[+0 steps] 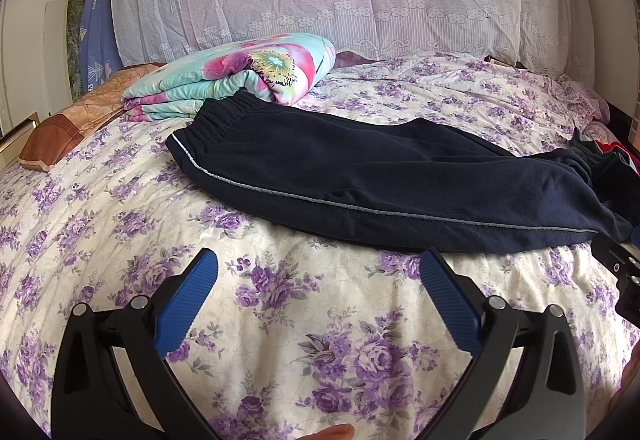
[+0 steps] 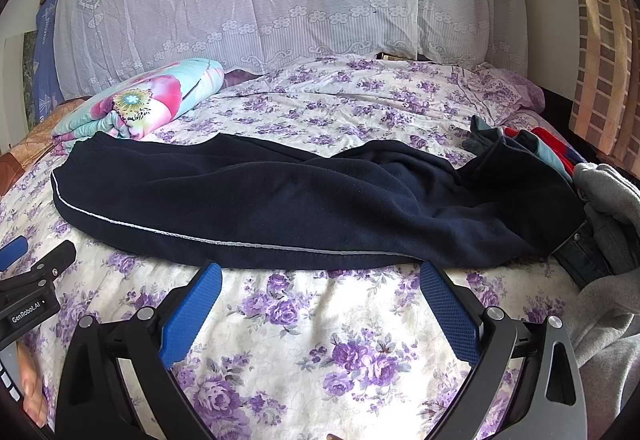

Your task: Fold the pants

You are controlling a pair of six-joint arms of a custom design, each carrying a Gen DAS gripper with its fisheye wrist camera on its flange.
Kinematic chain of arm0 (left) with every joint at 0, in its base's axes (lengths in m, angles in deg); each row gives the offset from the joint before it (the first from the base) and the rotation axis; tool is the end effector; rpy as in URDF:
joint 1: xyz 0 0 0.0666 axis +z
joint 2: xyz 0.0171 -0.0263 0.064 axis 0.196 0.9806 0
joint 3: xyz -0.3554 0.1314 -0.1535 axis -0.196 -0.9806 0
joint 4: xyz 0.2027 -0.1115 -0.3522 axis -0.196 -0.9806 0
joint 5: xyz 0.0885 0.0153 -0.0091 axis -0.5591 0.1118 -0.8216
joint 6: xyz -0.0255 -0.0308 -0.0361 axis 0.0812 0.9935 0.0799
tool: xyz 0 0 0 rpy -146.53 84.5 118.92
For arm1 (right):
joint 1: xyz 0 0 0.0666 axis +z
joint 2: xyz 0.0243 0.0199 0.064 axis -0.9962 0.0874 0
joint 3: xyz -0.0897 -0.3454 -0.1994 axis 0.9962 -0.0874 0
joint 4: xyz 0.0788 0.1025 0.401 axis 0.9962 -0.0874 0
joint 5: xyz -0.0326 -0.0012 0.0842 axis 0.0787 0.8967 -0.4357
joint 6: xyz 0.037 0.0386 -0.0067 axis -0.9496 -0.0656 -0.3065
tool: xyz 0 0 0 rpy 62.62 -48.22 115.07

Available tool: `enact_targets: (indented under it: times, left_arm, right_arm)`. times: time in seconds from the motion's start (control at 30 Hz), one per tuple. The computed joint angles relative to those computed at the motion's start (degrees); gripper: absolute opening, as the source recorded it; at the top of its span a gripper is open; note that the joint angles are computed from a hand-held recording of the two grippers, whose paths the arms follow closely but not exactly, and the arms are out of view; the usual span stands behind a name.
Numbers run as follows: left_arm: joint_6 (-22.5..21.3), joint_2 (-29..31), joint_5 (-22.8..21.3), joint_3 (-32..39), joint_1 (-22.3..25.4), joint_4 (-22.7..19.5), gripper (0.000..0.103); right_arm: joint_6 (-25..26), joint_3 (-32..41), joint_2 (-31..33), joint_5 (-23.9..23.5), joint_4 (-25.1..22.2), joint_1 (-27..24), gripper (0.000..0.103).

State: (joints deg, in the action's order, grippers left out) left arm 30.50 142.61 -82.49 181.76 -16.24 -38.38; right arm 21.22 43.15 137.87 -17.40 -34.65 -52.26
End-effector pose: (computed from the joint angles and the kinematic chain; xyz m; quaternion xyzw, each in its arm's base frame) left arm 0.6297 -0.3286 0.2846 0.2152 0.8563 -0.1039 0.4579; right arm 0.5034 0.2893 0.2861 0.2815 0.8342 -0.1692 0.4431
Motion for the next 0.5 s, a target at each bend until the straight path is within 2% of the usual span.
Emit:
enact_targets:
  times: [0.5]
  left_arm:
    - [0.0,0.0,0.1,0.1,0.0,-0.1,0.098]
  right_arm:
    - [-0.2,0.2,0.1,0.1,-0.4,0.1,0.1]
